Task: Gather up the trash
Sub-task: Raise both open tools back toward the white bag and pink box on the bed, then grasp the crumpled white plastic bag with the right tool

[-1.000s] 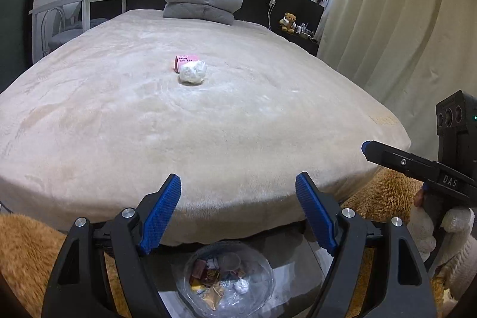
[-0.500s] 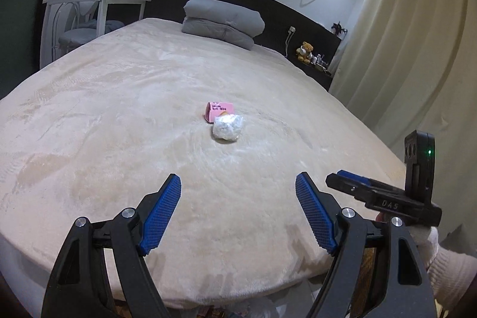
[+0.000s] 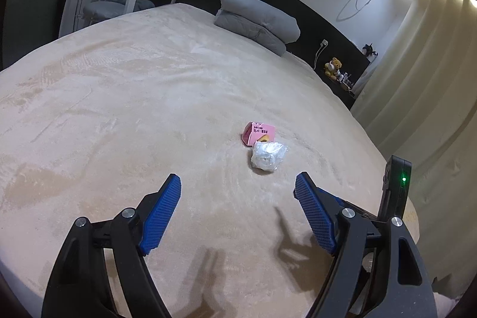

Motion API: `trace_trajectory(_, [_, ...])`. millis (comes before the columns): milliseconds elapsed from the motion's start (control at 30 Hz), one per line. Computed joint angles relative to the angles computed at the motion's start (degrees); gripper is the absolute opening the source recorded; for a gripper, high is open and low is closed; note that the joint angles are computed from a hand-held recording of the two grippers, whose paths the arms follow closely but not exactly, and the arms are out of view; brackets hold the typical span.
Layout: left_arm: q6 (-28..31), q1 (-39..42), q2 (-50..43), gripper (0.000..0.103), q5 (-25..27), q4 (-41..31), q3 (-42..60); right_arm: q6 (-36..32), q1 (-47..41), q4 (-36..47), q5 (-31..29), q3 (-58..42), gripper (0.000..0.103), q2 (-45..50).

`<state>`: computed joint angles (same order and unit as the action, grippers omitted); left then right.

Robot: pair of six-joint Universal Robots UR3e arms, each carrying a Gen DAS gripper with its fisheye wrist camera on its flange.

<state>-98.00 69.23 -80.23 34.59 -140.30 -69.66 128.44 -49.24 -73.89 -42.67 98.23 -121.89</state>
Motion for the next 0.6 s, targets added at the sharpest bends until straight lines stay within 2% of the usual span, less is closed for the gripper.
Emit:
trace_trajectory(100, [-2.42,-1.11,-0.31,0.078,-2.14,1.46,-0.69,9.88,7.04,-13.51,-1.64,1.98,0.074,3.96])
trace_trajectory(233, [-9.35,-2.3,-1.81,0.078,-4.54,2.47,-0.49,20.73,16.0,-28.44,-6.12,1.87,0.074,11.28])
trace_trajectory(300, [-15.58,-3.11,-0.11,0.078,-4.85,9.31,-3.89,25.1,18.93,-32.77,-7.74,0.61,0.074,15.09])
trace_trajectory(333, [-16.97,-3.37,-0.02,0.078,-5.04,9.91,-4.37,28.11,20.73,-35.98,-9.81,0.18,0.074,16.83])
trace_trajectory(400, [-20.0,-4.28,0.36,0.078,-5.26,12.07,-5.67,30.74,22.68,-38.58,-11.21,-1.17,0.072,20.06])
trace_trajectory(467, [-22.36,-5.42,0.91,0.078,-4.88,14.88,-7.04,31.3,23.54,-39.32,-11.79,-2.1,0.059,22.04])
trace_trajectory(600, [-25.39,-7.45,1.38,0.078,-4.07,18.87,-8.49,28.25,21.04,-36.12,-7.8,-2.12,0.055,21.2])
